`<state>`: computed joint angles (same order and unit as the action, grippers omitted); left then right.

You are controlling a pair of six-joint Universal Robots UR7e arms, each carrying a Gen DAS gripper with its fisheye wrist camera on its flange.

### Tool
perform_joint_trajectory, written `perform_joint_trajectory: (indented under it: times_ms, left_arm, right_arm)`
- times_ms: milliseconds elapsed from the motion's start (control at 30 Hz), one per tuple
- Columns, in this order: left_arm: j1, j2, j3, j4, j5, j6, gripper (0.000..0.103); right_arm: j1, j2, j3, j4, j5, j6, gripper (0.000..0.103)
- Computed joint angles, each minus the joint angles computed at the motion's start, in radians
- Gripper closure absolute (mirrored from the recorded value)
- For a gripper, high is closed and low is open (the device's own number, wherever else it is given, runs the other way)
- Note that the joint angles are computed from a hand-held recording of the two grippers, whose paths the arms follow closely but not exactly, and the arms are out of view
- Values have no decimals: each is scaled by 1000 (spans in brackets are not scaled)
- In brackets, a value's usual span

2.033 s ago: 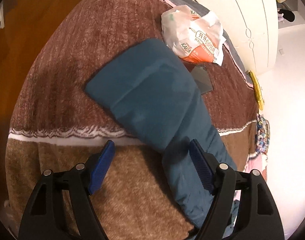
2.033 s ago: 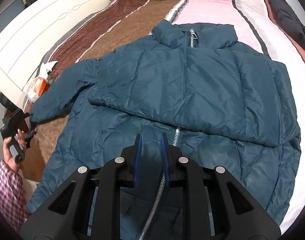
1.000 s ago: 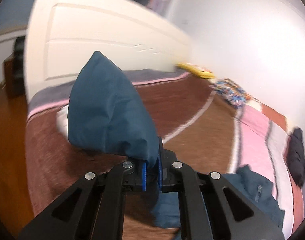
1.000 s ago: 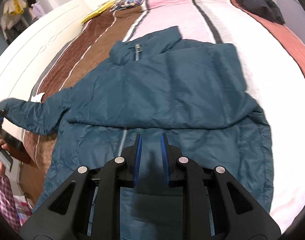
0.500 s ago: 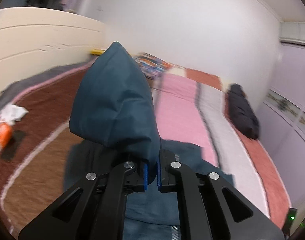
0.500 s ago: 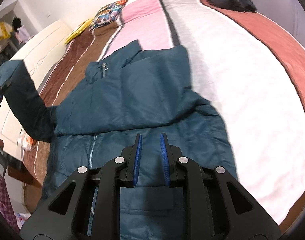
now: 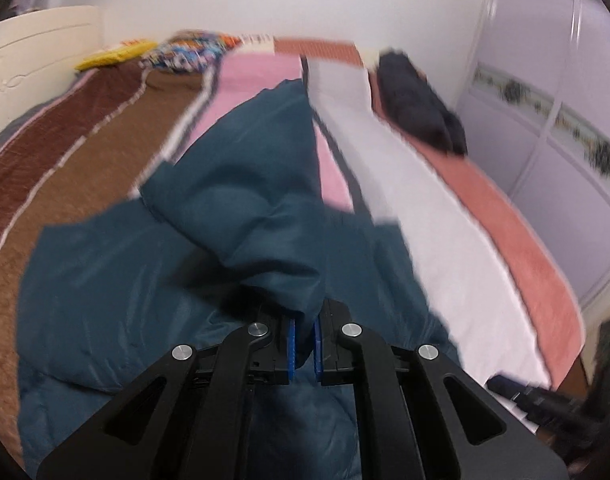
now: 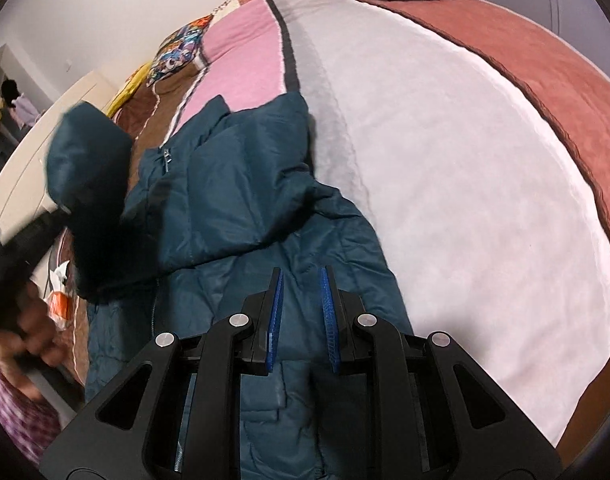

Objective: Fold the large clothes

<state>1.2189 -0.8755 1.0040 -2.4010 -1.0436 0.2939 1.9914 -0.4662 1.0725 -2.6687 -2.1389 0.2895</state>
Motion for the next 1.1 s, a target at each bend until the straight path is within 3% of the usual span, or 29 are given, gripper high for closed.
perform_joint_trajectory:
  times_ms: [167,267,333,400,533,633,733,900,1100]
  left_arm:
    - [0,-4,86,-15,58,57,95]
    - [2,0,91,11,75,67,88]
    - [3,13,68,57,62,73,55]
    - [-1,13,69,79,55,81,39]
    - [-8,-38,132,88,3,160,39]
    - [-8,-100,184,100,-50,179,39]
    - [3,-174,243,65,-58,178,37]
    - [42,-227,237,-1,41,144,37]
    - [96,-171,103,-122,206,114,37]
  right_arm:
    - [-11,3,-3,15,22,15,83]
    - [-15,20,-33,43,37,19,83]
    - [-16,30,-48,59,47,20,83]
    - [-17,42,-69,76,57,21,83]
    - [-24,62,-105,99,101,32,80]
    - [-32,71,-121,110,134,56,71]
    - [-41,84,-147,134,200,93,71]
    - [-36,143,-248,193,273,103,61]
    - [-25,285,-509,351,260,134,60]
